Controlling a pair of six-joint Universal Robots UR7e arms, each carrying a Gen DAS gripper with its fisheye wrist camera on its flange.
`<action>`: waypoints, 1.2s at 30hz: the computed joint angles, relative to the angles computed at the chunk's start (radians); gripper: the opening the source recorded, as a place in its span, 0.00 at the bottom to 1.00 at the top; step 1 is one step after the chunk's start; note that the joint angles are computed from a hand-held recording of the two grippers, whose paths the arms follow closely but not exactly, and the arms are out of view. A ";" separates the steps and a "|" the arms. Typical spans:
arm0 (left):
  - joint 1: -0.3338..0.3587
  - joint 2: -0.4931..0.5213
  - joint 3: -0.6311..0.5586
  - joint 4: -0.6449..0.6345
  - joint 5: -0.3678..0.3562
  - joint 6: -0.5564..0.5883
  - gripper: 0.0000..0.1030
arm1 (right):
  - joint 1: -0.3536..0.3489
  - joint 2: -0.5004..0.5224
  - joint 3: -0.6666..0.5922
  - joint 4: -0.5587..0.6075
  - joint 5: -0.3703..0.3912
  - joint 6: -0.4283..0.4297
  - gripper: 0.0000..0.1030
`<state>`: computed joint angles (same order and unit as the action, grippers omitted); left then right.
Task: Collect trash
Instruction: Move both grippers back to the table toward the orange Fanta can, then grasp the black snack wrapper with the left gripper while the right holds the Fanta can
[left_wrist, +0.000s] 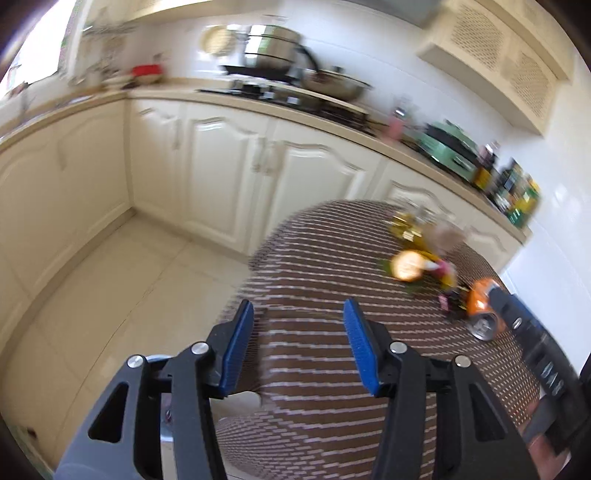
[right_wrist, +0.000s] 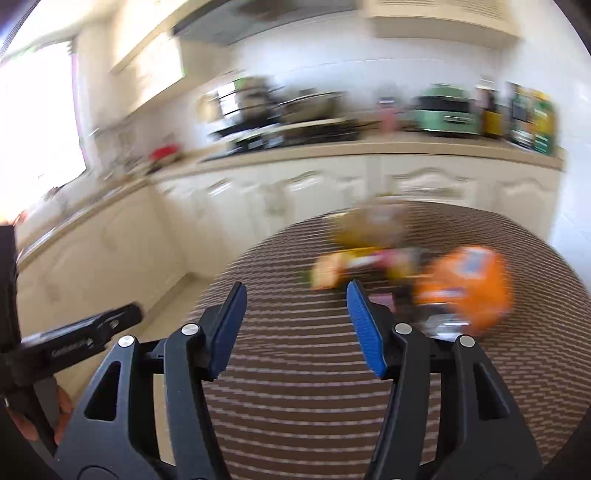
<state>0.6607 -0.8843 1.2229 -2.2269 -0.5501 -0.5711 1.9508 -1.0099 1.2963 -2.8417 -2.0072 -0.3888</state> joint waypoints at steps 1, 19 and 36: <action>0.000 0.035 -0.038 0.006 -0.015 0.020 0.49 | -0.016 -0.014 0.000 -0.007 -0.006 0.020 0.55; -0.004 0.319 -0.404 0.214 -0.103 0.143 0.52 | -0.276 -0.074 -0.108 0.304 0.322 0.548 0.53; 0.033 0.611 -0.872 0.478 -0.212 0.289 0.62 | -0.170 -0.032 -0.078 -0.103 0.033 0.158 0.24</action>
<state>0.6940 -0.2730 0.3509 -1.7485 -0.7624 -0.2823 1.7804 -1.0423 1.2185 -2.9450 -1.9746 -0.2309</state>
